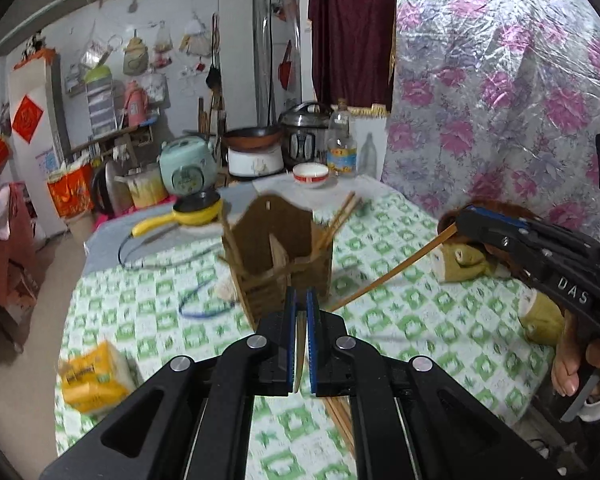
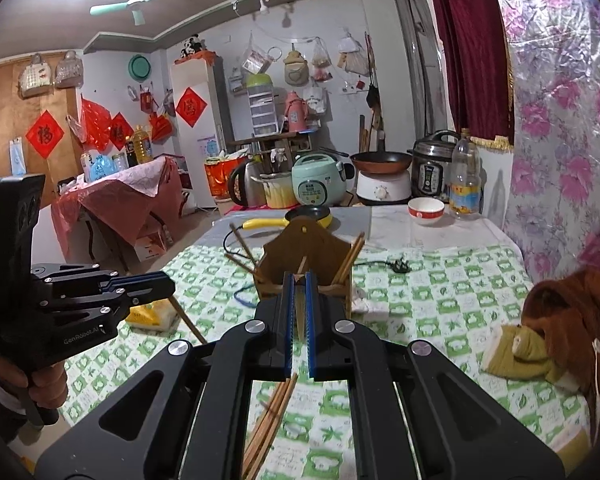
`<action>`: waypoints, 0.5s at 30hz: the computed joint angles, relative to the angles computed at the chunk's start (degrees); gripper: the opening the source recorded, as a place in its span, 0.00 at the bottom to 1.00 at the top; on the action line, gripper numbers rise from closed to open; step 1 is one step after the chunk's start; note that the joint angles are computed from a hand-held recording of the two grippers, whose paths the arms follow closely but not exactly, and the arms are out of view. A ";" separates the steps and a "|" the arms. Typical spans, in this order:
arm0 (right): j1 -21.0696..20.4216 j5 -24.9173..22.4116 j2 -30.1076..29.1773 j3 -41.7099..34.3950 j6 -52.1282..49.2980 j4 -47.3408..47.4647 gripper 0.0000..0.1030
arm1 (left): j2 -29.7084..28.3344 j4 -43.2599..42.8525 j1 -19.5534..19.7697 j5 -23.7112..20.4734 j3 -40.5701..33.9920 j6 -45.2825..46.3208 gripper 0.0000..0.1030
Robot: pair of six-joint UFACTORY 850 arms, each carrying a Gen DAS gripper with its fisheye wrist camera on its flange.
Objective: Organize utensils
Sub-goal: 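Drop the left tool's chopstick into the holder and open it while the right tool does the same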
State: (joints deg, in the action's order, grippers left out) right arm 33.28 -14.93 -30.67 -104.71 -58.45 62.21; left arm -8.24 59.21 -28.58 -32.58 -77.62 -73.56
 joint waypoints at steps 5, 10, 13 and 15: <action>-0.06 -1.24 -5.17 -10.01 9.16 -9.02 0.06 | -2.96 1.11 1.76 0.15 -7.05 1.27 0.06; -0.01 -2.76 -11.21 -20.94 20.07 -19.71 0.06 | -6.43 4.37 3.05 -0.97 -14.66 0.80 0.06; 0.05 -4.63 -15.65 -28.14 26.88 -26.24 0.06 | -8.93 5.34 3.92 -1.23 -18.58 0.89 0.06; 0.08 -6.32 -18.82 -33.09 31.16 -30.19 0.06 | -10.32 4.69 4.67 -0.91 -20.43 1.33 0.06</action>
